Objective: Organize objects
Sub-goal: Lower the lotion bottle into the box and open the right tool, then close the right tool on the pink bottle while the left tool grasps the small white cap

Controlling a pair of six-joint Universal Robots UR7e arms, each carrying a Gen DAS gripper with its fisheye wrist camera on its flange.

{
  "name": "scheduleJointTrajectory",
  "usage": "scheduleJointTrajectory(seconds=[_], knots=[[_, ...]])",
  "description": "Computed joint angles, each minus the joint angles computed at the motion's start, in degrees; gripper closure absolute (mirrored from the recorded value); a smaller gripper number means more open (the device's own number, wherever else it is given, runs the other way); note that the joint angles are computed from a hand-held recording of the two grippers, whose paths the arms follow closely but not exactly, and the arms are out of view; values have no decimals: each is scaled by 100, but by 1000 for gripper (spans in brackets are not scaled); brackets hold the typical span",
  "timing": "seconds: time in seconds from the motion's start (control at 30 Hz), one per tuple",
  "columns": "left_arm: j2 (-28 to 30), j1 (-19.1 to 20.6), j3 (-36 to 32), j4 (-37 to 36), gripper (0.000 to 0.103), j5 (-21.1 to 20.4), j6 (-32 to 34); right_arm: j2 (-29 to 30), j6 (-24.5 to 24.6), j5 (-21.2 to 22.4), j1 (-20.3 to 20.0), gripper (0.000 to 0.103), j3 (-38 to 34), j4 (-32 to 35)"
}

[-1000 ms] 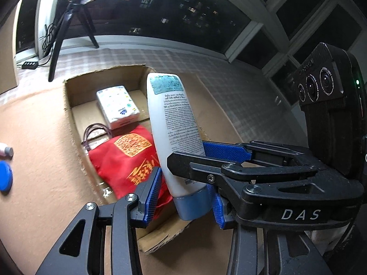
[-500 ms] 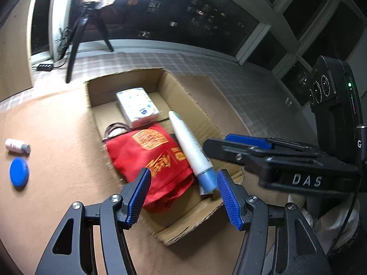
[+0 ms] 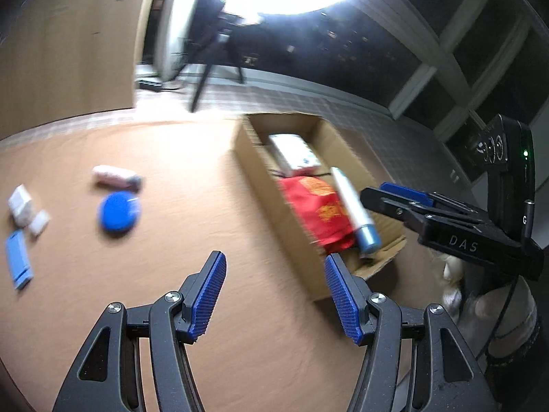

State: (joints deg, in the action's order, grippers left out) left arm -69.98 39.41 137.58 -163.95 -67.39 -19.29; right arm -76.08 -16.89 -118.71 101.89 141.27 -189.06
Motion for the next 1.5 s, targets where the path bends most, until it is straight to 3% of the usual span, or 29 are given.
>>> scheduleJointTrajectory(seconds=[0.23, 0.4, 0.63, 0.83, 1.1, 1.27, 1.5], knots=[[-1340, 486, 355, 730, 39, 333, 89, 790, 372, -45, 569, 52, -364, 113], [-2068, 943, 458, 1181, 39, 456, 226, 1180, 959, 131, 750, 52, -629, 589], [-2619, 1655, 404, 1566, 39, 653, 525, 1667, 1694, 381, 904, 52, -939, 889], [-2713, 2236, 117, 1732, 39, 695, 863, 2059, 1907, 431, 1093, 52, -1155, 909], [-2359, 2717, -255, 1592, 39, 686, 1001, 2377, 2009, 565, 1118, 52, -1376, 844], [-2130, 2796, -389, 1520, 39, 675, 1053, 2464, 2025, 496, 1054, 52, -1513, 738], [-1472, 2706, -648, 1089, 44, 669, 1398, 2614, 1801, 407, 753, 53, -1988, 1112]])
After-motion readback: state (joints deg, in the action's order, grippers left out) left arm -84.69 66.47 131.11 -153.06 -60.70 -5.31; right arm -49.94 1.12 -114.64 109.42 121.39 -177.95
